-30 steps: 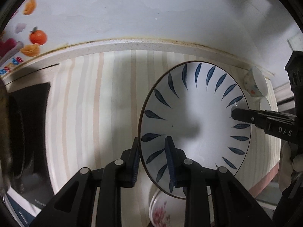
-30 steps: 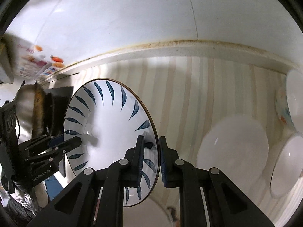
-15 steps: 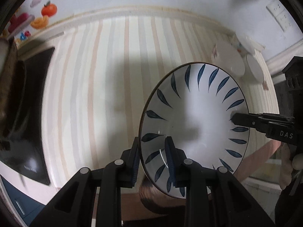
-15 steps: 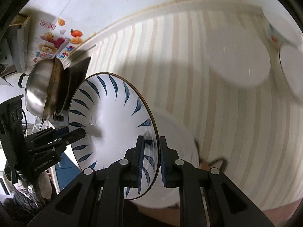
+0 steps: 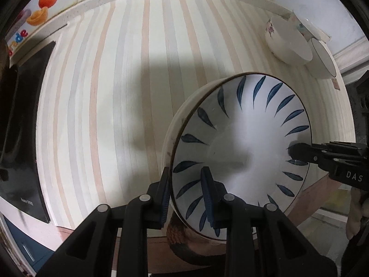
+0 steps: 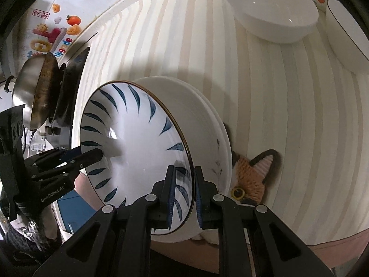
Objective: Organize plates and bowls
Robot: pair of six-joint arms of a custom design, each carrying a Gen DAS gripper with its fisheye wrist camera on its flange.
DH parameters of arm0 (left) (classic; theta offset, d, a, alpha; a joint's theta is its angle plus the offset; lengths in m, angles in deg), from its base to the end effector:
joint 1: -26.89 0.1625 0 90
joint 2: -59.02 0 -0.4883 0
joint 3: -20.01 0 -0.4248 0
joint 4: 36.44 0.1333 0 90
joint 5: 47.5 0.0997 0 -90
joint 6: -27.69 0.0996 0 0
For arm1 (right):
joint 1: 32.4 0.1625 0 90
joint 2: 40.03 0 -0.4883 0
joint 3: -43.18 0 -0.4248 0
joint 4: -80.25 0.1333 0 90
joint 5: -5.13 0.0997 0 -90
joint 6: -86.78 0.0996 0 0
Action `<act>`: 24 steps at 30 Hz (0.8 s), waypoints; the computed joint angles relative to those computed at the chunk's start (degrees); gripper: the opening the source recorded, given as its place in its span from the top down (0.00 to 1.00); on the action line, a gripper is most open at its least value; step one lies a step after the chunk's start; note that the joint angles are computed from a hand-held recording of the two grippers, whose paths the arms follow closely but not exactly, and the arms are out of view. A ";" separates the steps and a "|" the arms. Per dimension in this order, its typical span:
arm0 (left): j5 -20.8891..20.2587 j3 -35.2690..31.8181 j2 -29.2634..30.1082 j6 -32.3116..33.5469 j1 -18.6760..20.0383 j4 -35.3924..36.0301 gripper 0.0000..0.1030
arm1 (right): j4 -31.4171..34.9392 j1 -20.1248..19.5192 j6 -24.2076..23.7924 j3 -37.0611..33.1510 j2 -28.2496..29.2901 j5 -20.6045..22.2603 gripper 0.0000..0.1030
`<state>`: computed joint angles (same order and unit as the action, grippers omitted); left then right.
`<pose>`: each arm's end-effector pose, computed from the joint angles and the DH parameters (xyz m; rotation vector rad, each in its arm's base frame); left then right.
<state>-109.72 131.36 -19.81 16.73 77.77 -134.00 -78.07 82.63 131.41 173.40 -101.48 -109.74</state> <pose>-0.1798 -0.5060 0.2912 0.7452 2.4055 0.2410 0.2885 -0.4018 0.1043 -0.4676 -2.7212 0.3388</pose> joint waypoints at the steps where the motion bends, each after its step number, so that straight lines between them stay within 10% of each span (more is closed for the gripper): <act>1: 0.23 -0.06 0.36 -0.06 -0.17 0.07 0.78 | -0.37 -0.08 0.05 0.14 0.21 0.20 0.84; 24: 3.73 3.20 2.92 -2.82 -3.26 -1.30 0.77 | 4.59 -0.20 2.89 -1.40 0.10 -0.84 0.80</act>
